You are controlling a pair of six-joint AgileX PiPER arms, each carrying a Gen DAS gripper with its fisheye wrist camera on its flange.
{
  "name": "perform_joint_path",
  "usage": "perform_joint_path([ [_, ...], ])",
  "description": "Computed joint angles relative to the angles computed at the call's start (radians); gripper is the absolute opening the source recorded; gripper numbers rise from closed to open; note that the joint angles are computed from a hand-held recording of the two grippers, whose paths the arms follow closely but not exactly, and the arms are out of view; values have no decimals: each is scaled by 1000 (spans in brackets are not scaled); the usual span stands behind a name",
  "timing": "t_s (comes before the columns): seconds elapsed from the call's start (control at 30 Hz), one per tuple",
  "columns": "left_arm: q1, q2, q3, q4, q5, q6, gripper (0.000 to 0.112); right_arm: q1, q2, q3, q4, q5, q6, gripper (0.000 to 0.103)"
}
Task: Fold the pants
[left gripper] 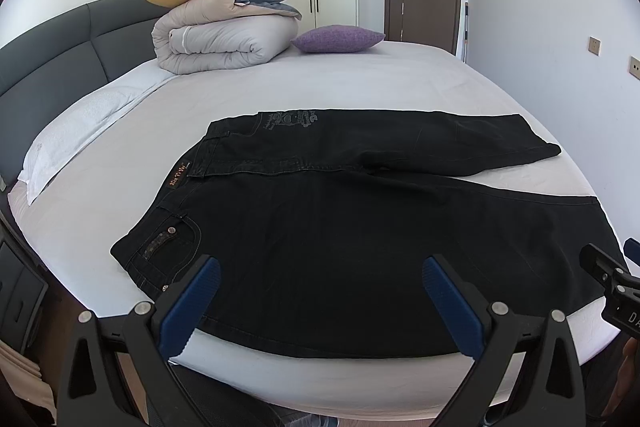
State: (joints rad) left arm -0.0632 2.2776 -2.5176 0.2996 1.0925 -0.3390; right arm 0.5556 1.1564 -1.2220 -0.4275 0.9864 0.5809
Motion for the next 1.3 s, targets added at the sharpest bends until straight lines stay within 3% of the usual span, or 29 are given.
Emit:
perform_joint_path([
  [1.3, -3, 9, -16, 2, 9, -2, 103, 31, -1, 34, -22, -9, 40, 103],
])
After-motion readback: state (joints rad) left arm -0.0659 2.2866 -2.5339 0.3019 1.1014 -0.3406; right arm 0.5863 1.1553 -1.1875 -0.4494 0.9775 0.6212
